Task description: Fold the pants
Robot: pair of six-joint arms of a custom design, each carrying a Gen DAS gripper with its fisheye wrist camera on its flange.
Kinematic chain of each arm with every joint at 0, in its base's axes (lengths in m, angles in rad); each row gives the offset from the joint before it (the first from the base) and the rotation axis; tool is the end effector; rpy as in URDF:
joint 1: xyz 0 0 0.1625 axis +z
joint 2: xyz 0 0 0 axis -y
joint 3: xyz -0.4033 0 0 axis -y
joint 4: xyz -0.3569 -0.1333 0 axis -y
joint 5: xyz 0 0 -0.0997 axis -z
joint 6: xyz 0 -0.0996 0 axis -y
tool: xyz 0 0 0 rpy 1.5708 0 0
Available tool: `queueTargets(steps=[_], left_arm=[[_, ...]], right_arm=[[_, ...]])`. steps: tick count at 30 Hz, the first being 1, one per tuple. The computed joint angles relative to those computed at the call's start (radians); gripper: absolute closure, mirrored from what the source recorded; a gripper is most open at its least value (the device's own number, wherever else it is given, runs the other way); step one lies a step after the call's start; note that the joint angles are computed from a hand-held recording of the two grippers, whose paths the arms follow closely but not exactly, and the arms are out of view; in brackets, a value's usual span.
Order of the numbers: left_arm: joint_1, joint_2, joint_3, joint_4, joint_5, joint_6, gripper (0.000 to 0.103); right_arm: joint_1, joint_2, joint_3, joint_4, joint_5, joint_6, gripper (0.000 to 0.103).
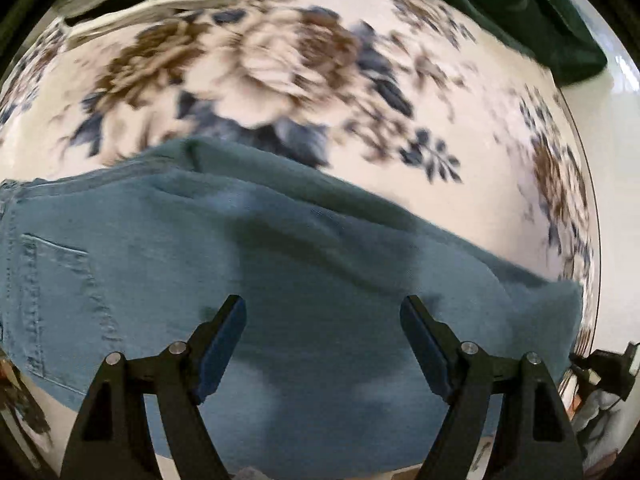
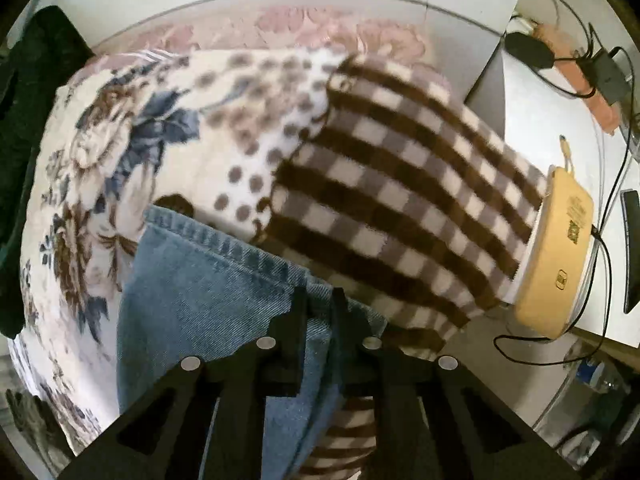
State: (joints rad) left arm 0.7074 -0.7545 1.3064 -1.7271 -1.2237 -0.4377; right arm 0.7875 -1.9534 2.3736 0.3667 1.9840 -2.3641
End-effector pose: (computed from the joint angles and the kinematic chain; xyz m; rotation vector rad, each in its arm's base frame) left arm -0.3882 -0.5519 0.1268 0.6451 2.5481 0.1400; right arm -0.0532 -0.1857 0.2561 -1.9443 -1.6510 1.0488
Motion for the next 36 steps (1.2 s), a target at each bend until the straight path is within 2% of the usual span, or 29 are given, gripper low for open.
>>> queueTargets(steps=[2,4,5,7,9,10,11,13,15,16,18,20,22,23,27,28,29,30,31,32,33,34,36], left_arm=[[-0.008,0.006,0.003,0.024,-0.002,-0.003,0.025],[-0.015,0.011,0.007,0.038,-0.003,-0.003,0.025],[-0.017,0.018,0.004,0.045,-0.001,-0.002,0.025],[-0.019,0.022,0.006,0.049,0.0,-0.001,0.025],[-0.021,0.03,0.002,0.055,0.003,0.0,0.025],[-0.023,0.036,0.0,0.054,0.005,0.0,0.025],[-0.022,0.044,-0.007,0.057,0.005,-0.001,0.025],[-0.018,0.059,-0.025,0.065,0.004,0.0,0.025],[-0.017,0.071,-0.042,0.068,0.004,0.008,0.025],[-0.017,0.075,-0.049,0.067,0.007,0.012,0.025],[-0.021,0.087,-0.067,0.07,0.02,0.021,0.025],[-0.024,0.096,-0.08,0.074,0.04,0.035,0.025],[-0.024,0.103,-0.088,0.081,0.057,0.04,0.025],[-0.022,0.11,-0.095,0.085,0.062,0.044,0.025],[-0.005,0.147,-0.131,0.115,0.094,0.05,0.025],[0.001,0.157,-0.142,0.127,0.103,0.047,0.025],[0.01,0.164,-0.151,0.136,0.106,0.043,0.025],[0.021,0.171,-0.161,0.14,0.099,0.046,0.025],[0.029,0.177,-0.168,0.14,0.097,0.046,0.025],[0.036,0.185,-0.175,0.138,0.093,0.045,0.025],[0.041,0.19,-0.183,0.14,0.084,0.05,0.025],[0.042,0.197,-0.189,0.141,0.081,0.05,0.025],[0.041,0.196,-0.189,0.141,0.083,0.055,0.025]], right_arm=[[0.062,-0.016,0.003,0.011,0.061,0.029,0.093],[0.068,-0.049,0.001,0.055,0.073,0.041,0.093],[0.047,-0.069,0.014,0.066,0.048,0.029,0.093],[-0.053,-0.122,0.041,0.095,-0.036,-0.025,0.093],[-0.095,-0.062,0.046,0.126,-0.07,-0.098,0.09],[-0.094,-0.03,0.031,0.15,-0.067,-0.117,0.08],[-0.062,0.009,0.007,0.171,-0.045,-0.106,0.075],[0.062,0.068,-0.058,0.217,0.014,-0.066,0.052],[0.227,0.149,-0.138,0.24,0.104,-0.005,0.049],[0.318,0.212,-0.202,0.26,0.133,-0.018,0.049],[0.426,0.355,-0.334,0.314,0.128,-0.089,0.049],[0.522,0.54,-0.502,0.386,0.106,-0.225,0.049],[0.59,0.714,-0.658,0.459,0.115,-0.351,0.049],[0.623,0.805,-0.733,0.498,0.142,-0.387,0.049],[0.654,1.066,-0.971,0.636,0.183,-0.506,0.049],[0.665,1.109,-1.008,0.645,0.231,-0.531,0.049],[0.674,1.133,-1.027,0.645,0.265,-0.556,0.05],[0.681,1.149,-1.04,0.636,0.296,-0.584,0.055],[0.682,1.15,-1.044,0.616,0.308,-0.604,0.07],[0.681,1.142,-1.042,0.598,0.297,-0.619,0.081],[0.689,1.142,-1.045,0.589,0.314,-0.622,0.101],[0.703,1.147,-1.049,0.582,0.358,-0.623,0.101],[0.717,1.14,-1.043,0.56,0.387,-0.599,0.103]])
